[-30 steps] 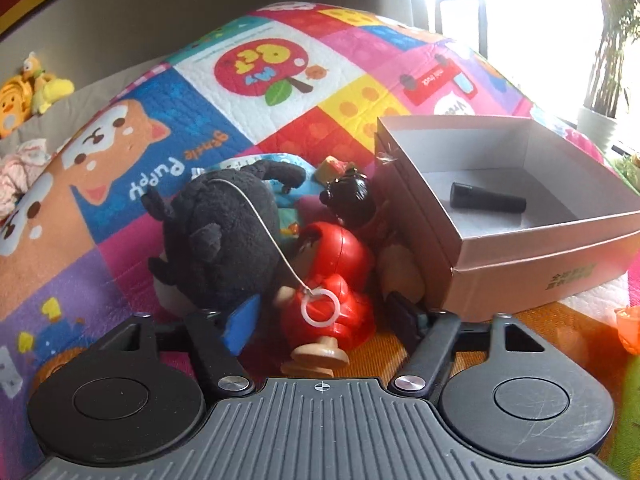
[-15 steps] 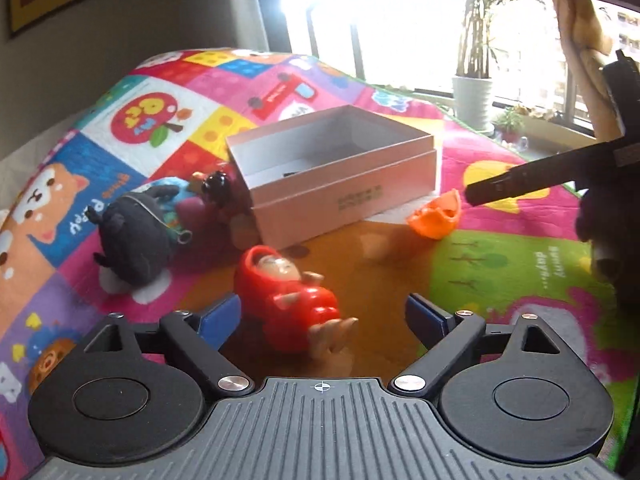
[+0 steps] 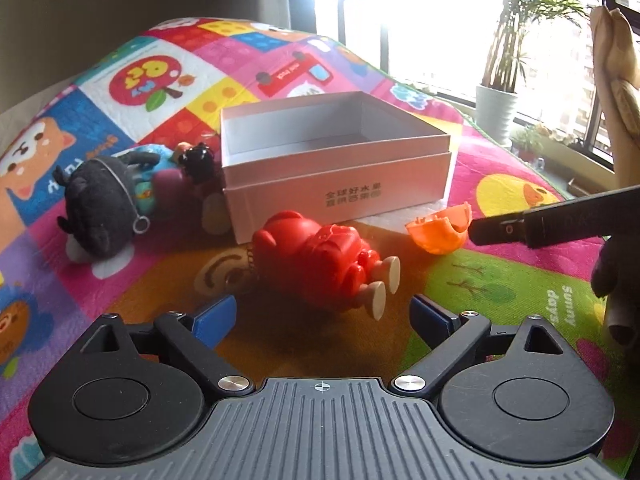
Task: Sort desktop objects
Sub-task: 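Grasp the orange pumpkin toy with the right tool, then grasp the red doll with the left tool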
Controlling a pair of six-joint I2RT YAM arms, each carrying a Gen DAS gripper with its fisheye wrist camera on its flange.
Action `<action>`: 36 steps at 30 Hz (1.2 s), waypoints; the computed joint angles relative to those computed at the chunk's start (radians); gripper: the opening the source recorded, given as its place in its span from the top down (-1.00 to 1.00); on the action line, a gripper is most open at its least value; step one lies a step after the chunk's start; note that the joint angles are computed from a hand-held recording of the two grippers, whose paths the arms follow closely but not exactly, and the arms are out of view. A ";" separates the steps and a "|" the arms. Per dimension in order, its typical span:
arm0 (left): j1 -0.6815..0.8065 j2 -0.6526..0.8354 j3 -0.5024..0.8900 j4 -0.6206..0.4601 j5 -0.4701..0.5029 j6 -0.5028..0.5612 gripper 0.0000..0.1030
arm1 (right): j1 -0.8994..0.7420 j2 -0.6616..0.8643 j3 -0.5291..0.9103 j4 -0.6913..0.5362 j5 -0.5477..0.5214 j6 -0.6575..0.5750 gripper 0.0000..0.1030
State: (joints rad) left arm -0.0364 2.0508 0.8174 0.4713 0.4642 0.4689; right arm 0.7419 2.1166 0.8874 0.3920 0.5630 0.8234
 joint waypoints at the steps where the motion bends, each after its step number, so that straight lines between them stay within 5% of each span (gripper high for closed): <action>1: -0.012 0.005 0.007 0.007 -0.007 -0.008 -0.90 | -0.002 0.006 0.021 -0.034 -0.003 0.002 -1.00; 11: 0.016 -0.011 -0.044 0.191 -0.140 0.030 -0.94 | 0.031 0.087 0.235 -0.350 0.062 -0.025 -1.00; 16: 0.094 -0.034 -0.035 0.166 -0.148 0.056 -0.95 | 0.029 0.087 0.237 -0.356 0.059 -0.018 -1.00; 21: 0.124 -0.039 0.044 -0.026 -0.014 0.035 -0.95 | 0.027 0.084 0.234 -0.354 0.057 -0.018 -1.00; 26: 0.043 0.025 0.042 0.088 -0.130 0.011 -0.95 | 0.028 0.084 0.234 -0.354 0.058 -0.017 -1.00; 29: 0.032 0.072 0.094 0.071 -0.163 -0.019 -0.95 | 0.028 0.083 0.233 -0.354 0.058 -0.016 -1.00; 36: 0.045 0.125 0.152 0.026 -0.120 -0.040 -0.95 | 0.029 0.081 0.233 -0.355 0.059 -0.015 -1.00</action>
State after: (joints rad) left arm 0.0086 2.1760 0.9693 0.4977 0.3444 0.4291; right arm 0.7711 2.1980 1.1200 0.0369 0.6224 0.8088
